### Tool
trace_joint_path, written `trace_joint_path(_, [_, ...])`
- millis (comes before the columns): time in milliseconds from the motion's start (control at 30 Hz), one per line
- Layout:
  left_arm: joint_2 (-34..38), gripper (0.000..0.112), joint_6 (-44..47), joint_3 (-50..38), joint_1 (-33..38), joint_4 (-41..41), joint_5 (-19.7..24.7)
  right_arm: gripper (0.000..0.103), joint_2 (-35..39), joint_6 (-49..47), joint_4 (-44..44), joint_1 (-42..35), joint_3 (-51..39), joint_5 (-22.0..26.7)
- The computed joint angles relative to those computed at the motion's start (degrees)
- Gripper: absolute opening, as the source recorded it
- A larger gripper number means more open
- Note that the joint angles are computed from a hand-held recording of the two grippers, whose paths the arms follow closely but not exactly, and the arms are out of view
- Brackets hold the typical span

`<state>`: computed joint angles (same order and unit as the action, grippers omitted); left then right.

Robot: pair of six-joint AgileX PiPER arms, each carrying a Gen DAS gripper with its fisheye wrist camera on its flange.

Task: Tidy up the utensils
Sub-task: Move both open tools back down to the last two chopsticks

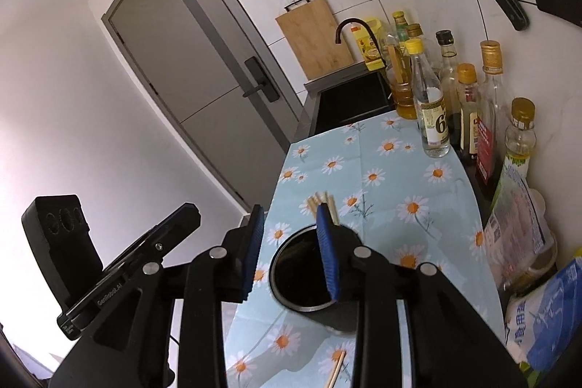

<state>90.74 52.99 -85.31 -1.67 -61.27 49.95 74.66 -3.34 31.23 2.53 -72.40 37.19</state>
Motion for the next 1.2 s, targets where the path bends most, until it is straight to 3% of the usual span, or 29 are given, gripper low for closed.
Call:
trace_joint_path(333, [-8.53,0.033,2.35,8.54,3.32,4.23,4.60,0.037,-6.44,3.50,-3.87,2.72,6.19,2.98])
trace_joint_path(600, [-11.94,0.033,4.54,16.29,4.84,5.87,6.98,0.043,-9.29,6.85,-5.30,5.04,13.15,2.15])
trace_joint_path(1000, [-11.70,0.033,6.46,25.23,7.90,8.82,9.23,0.043,-7.17,7.32,-2.67,7.61,21.13,2.85])
trace_joint_path(1100, [-11.08,0.033,6.66,26.90,8.10,9.62,9.29,0.043,-4.56,9.96,-4.08,8.20,21.48,4.60])
trace_joint_path(1200, [-10.16,0.033,6.69,28.74,8.08,10.57,9.38,0.043,-0.90,6.81,1.02,6.90,22.91,6.56])
